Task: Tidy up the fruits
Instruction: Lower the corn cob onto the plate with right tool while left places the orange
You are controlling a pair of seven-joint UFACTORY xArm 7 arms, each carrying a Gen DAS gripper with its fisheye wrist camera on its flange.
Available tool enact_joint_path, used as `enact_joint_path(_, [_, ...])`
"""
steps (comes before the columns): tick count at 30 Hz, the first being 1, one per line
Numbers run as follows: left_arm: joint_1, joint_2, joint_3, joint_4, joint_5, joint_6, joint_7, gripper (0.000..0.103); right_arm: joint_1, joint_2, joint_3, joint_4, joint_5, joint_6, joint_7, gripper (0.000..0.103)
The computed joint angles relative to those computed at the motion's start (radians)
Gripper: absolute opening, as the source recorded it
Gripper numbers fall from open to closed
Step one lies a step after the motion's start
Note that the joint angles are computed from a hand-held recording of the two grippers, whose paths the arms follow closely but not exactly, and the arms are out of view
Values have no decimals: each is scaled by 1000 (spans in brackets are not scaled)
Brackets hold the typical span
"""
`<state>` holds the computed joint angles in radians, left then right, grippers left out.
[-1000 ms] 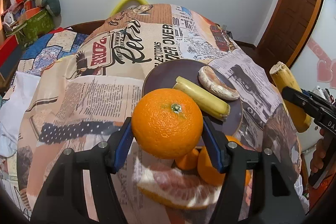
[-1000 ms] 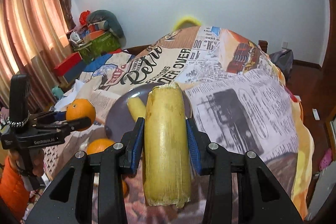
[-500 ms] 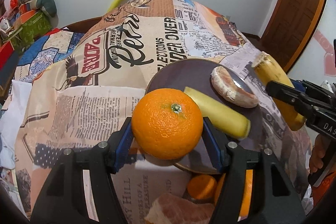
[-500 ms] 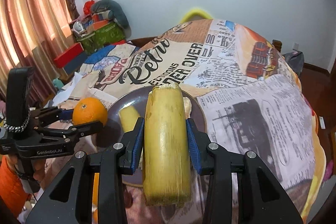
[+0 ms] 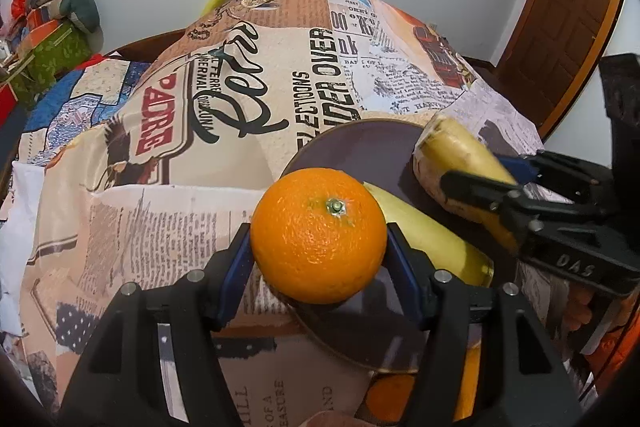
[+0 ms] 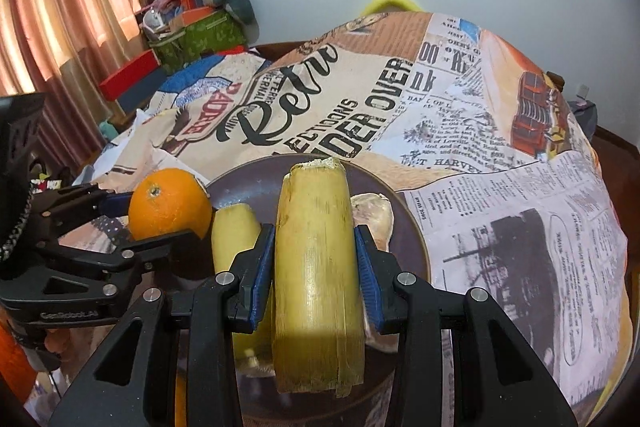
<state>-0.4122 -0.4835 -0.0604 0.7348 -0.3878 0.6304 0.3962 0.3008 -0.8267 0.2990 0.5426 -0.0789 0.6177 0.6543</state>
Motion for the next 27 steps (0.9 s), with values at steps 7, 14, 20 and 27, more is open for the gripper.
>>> enact_joint_path(7, [10,60,-17,32,23,2,-26,63,12,26,-17,8,12,-3,-26,36])
enact_joint_path(14, [-1,42,-16,23,18,3,2,65,9,32,-7,18,5,-2,-34,36])
enact_joint_path(20, [6,3,-13,21,36,7,-21,66,4,10,15,40,-14,27,-21,36])
enact_joint_path(27, [11,-102,2,3,32,36,-48,66,5,-69,50,59,-17,89,23,37])
